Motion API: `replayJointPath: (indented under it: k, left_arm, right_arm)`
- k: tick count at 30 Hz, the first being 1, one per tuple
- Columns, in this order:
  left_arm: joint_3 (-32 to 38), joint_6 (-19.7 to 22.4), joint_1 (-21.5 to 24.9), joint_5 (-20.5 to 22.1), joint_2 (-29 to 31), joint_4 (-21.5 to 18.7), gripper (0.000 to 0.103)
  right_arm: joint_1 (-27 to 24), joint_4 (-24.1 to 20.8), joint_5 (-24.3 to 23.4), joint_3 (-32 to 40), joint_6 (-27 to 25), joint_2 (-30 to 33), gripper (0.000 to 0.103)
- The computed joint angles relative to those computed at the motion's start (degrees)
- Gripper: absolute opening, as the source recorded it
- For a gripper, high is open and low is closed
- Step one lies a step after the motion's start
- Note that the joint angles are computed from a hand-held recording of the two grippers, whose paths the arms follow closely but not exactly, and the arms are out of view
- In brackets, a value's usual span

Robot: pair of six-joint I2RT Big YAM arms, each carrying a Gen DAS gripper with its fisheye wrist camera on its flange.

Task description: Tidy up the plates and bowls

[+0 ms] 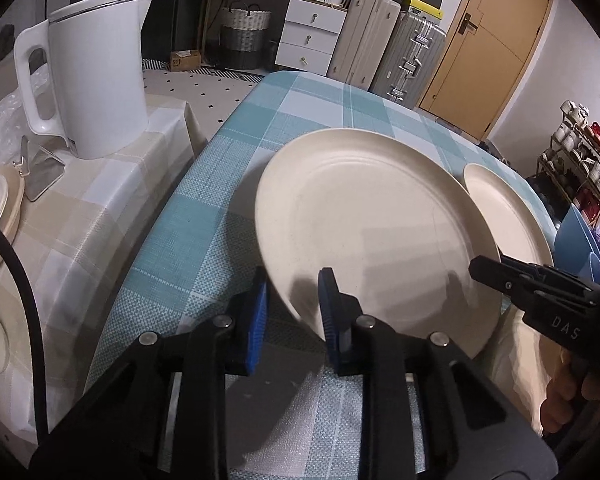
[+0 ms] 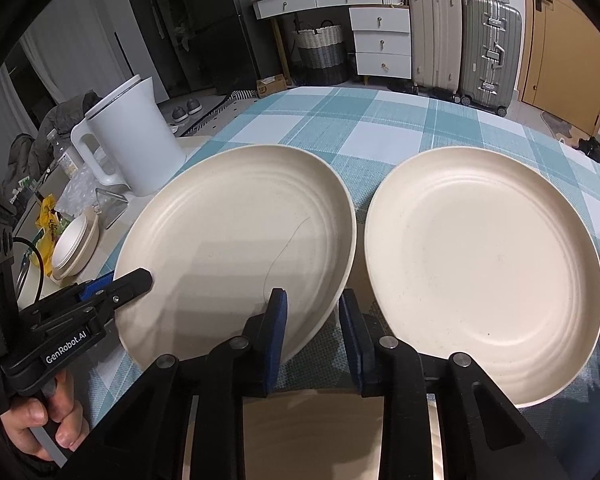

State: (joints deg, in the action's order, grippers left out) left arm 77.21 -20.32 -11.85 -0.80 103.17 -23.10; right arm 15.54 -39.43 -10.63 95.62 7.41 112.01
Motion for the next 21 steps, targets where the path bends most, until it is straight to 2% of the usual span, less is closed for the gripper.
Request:
replayJointPath:
  k: [21]
  left_arm:
    - [-2.1,1.2,-0.9,-2.0,-3.7,1.1,0.022]
  right_arm:
    - [0.1,1.8,0.6,-2.3,0.6,-2.8,0.028]
